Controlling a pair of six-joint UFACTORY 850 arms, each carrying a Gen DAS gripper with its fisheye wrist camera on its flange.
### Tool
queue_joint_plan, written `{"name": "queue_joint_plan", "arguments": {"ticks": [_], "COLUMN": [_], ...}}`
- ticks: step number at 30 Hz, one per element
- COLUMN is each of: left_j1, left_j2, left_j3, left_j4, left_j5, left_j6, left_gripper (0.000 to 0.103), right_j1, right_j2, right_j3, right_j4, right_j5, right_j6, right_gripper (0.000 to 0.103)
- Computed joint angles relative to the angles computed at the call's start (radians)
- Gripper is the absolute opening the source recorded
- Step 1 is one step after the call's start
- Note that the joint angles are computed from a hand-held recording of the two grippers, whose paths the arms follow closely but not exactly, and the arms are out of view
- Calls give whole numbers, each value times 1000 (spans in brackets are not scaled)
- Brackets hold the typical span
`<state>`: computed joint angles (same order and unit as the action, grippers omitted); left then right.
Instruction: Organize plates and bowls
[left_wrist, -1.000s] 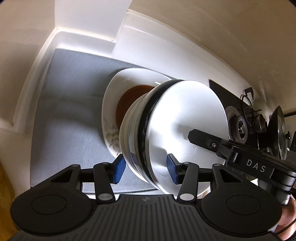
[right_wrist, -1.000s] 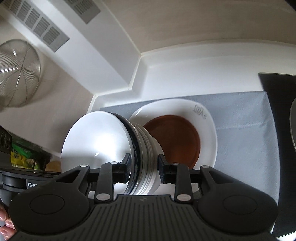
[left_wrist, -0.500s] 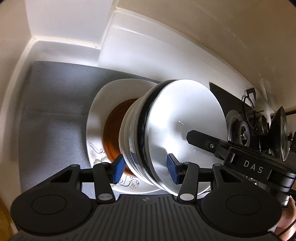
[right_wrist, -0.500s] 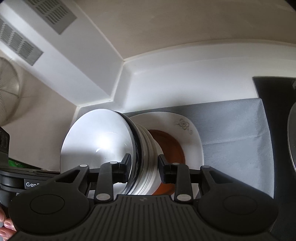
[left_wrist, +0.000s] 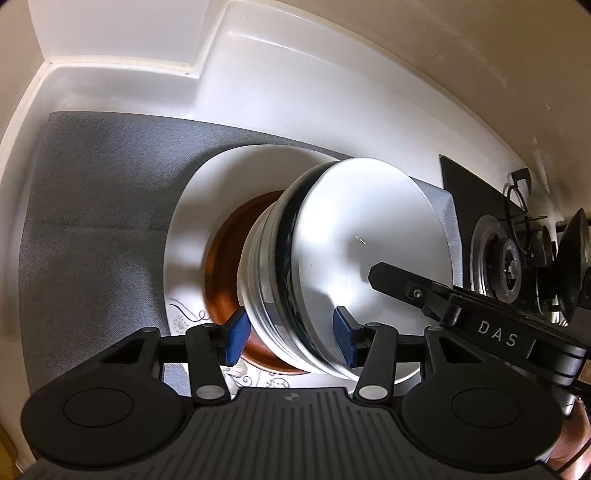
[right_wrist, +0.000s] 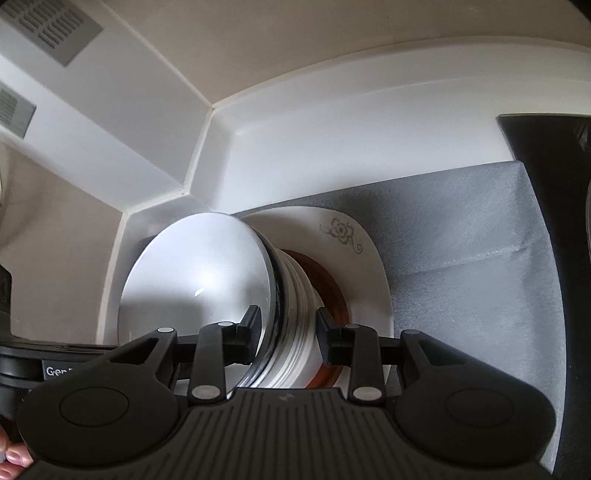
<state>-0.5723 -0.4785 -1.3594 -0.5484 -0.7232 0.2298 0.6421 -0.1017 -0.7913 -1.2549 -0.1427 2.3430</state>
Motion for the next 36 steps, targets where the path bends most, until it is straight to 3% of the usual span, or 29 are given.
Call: {"name": "queue_joint_plan", "arguments": {"ticks": [5,14,17,18,19,22,24,27,30,33,36], "left_j1": [-2,-37,-48,-57,-64,-93,-103,-131,-179,-245,-292], "left_j2": [-6,10,44,75,113,251,351,499,607,661,696], "left_j3": [13,51,88,116,148,250,311,382,411,402,390], "left_j4": [-3,15,45,74,127,311,309,388,479,735,816], "left_j5": [21,126,170,209,251,349,371,396,374,306,222], "left_j6": [-1,20,-34,-58,-94,-279,-287,-357,-413,-666,-758], "left_gripper": [51,52,50,52,53,66,82,99,103,103,103], "right_j1": [7,15,31,45,68,165,252,369,464,543,616], "right_j2": [-16,-10,15,28,46,105,135,157,166,177,154], "right_j3": [3,31,54,60,68,78,57,5,-53,-106,-190], "right_j4": [-110,-327,-433,-416,-357,-112,54,157,225,245,295], "right_j5": [0,-22,-34,-51,-89,-261,-417,-582,-705,-783,-925], "right_j6": [133,345,503,499,456,276,175,70,34,7,-104], "right_gripper": [36,38,48,58,68,76,82,89,92,92,93]}}
